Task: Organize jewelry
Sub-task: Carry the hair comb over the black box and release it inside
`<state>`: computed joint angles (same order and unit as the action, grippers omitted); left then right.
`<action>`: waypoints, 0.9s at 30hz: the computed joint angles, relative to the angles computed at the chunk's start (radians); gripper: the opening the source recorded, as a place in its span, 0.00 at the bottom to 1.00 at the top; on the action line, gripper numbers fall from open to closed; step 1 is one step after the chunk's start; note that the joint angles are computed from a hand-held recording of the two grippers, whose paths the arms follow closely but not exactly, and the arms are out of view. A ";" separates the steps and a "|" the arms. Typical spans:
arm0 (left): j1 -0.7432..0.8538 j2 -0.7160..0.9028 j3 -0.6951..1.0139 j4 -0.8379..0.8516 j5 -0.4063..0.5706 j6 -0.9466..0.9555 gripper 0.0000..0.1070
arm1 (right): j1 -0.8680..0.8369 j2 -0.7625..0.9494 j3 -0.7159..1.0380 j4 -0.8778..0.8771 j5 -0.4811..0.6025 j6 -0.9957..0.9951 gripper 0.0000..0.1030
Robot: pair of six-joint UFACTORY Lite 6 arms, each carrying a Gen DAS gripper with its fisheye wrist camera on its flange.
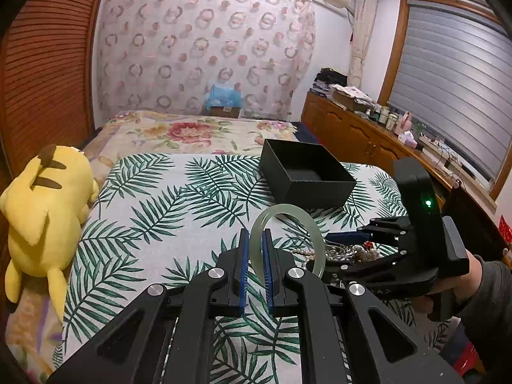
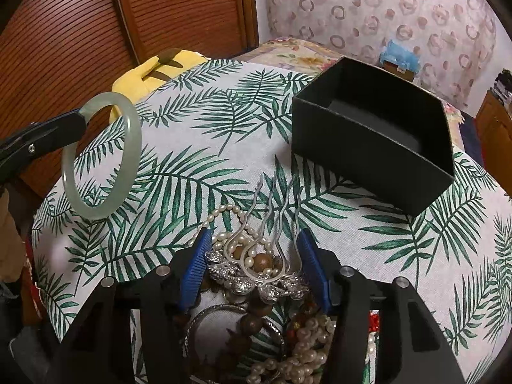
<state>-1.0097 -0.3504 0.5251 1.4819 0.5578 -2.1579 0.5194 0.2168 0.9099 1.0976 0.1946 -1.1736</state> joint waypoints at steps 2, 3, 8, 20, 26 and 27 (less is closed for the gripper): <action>0.006 0.012 0.003 0.023 -0.004 -0.022 0.07 | -0.004 -0.031 -0.024 0.066 -0.002 -0.074 0.57; 0.013 0.021 0.009 0.034 -0.010 -0.028 0.07 | -0.004 -0.051 -0.040 0.101 -0.005 -0.113 0.57; 0.034 0.048 0.026 0.071 -0.023 -0.051 0.07 | -0.007 -0.146 -0.096 0.142 -0.039 -0.169 0.57; 0.164 0.182 0.164 0.204 -0.113 -0.074 0.07 | -0.165 -0.026 0.175 -0.082 0.011 -0.048 0.57; 0.238 0.286 0.273 0.269 -0.173 -0.094 0.07 | -0.218 0.198 0.430 -0.243 0.050 0.112 0.57; 0.249 0.303 0.291 0.276 -0.182 -0.093 0.07 | -0.223 0.227 0.463 -0.258 0.055 0.126 0.57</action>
<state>-0.7608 -0.0478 0.8162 1.7576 0.3759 -2.2509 0.2961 0.4433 1.3727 0.8394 0.2498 -1.0471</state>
